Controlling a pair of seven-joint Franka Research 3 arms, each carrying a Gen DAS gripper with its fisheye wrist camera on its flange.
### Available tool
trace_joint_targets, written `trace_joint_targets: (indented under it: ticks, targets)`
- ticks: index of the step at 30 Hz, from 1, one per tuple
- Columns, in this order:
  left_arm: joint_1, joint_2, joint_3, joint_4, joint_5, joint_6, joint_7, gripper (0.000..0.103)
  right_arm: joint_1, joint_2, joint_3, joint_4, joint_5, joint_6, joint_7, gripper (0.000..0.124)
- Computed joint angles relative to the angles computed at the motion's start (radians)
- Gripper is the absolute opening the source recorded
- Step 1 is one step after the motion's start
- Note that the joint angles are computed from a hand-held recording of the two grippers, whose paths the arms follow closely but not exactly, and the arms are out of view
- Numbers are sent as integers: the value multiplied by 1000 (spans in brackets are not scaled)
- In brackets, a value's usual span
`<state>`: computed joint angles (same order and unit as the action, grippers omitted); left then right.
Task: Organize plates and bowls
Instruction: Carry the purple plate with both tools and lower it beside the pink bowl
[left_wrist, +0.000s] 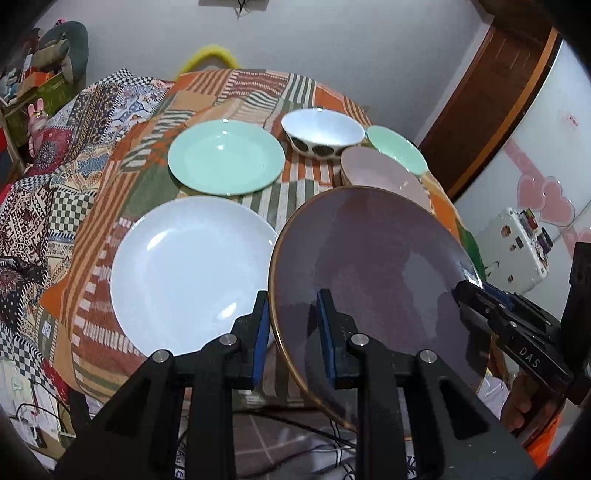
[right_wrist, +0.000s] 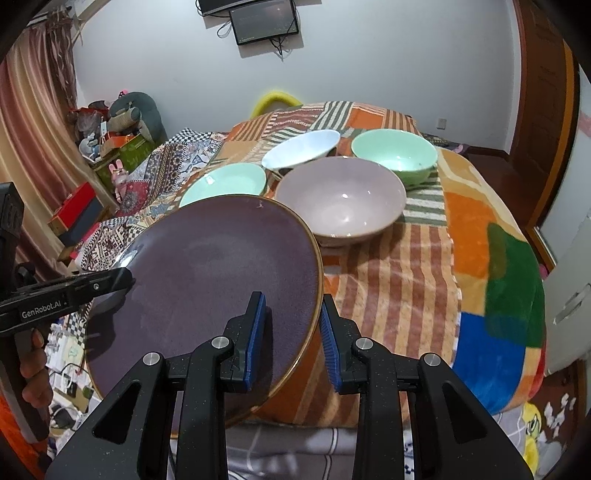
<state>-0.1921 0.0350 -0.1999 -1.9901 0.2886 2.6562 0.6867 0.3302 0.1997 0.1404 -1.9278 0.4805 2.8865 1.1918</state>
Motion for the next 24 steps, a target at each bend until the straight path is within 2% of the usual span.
trace_joint_targets:
  ticks: [13, 24]
  targets:
    - [-21, 88, -17, 72, -85, -68, 78, 24, -28, -15, -9, -53, 58, -29, -30, 26]
    - [-22, 218, -25, 201, -162, -133, 152, 24, -34, -2, -34, -56, 2, -53, 41, 26]
